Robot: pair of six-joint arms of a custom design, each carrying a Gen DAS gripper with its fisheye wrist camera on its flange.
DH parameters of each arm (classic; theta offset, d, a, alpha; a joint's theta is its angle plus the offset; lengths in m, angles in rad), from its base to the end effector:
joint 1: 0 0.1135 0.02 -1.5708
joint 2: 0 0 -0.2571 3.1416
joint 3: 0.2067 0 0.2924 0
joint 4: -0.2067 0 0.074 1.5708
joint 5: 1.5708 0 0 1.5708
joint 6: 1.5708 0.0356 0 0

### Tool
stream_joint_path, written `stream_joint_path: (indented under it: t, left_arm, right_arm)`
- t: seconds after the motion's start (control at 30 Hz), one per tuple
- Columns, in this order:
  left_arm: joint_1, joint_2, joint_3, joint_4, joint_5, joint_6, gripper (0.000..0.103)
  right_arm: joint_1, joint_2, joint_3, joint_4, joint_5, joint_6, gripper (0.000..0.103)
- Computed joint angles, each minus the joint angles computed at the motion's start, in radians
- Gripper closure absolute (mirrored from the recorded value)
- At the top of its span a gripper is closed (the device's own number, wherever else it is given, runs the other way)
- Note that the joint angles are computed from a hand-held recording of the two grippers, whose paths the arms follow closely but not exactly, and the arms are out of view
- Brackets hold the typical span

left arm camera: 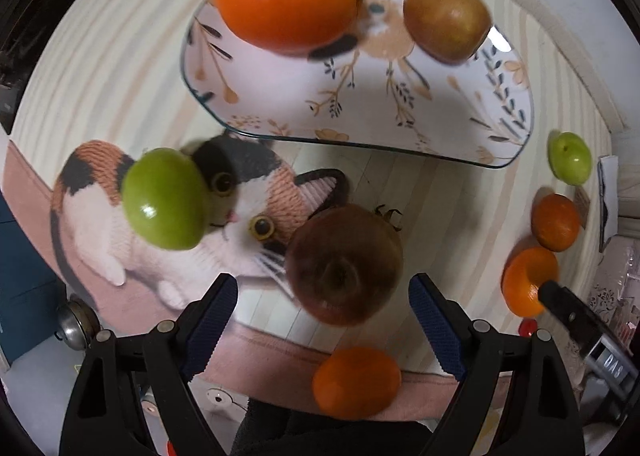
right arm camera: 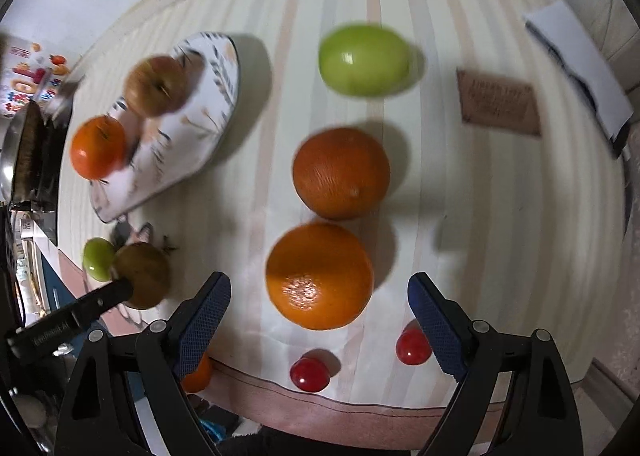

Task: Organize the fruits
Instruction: 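Grasp brown fruit with left tool while right tool grasps an orange, place both on plate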

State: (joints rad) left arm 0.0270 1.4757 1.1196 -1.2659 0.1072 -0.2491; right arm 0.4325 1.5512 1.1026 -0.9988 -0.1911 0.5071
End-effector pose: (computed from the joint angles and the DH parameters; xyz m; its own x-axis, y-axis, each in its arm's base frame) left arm 0.2791 0.0037 0.2167 -0.9595 -0.2711 0.0759 -0.2774 0.9564 -0.0909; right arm 0.2807 0.1370 0.1924 -0.9978 0.0645 -0.0161 0.0593 0.9727 0.2245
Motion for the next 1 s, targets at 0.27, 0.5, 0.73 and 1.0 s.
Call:
stream_joint_path:
  t: [0.27,0.5,0.73,1.0]
  left_arm:
    - [-0.074,-0.001,-0.017,0.055,-0.028,-0.03,0.039]
    - [-0.073,-0.085,-0.085,0.024,-0.074,-0.014,0.039]
    - [-0.04,-0.074,-0.094,0.051,-0.065,-0.005,0.039]
    - [-0.052,-0.142,-0.046,0.015,-0.065,-0.013,0.039]
  right_arm:
    - [0.019,0.068,-0.03,0.069,-0.027,0.014,0.034]
    - [0.109,0.126,0.02,0.05,-0.057,-0.022,0.034]
    - [0.143,0.154,0.062,0.049,-0.03,-0.01,0.034]
    - [0.138,0.127,0.079,0.044,-0.034,-0.011,0.035]
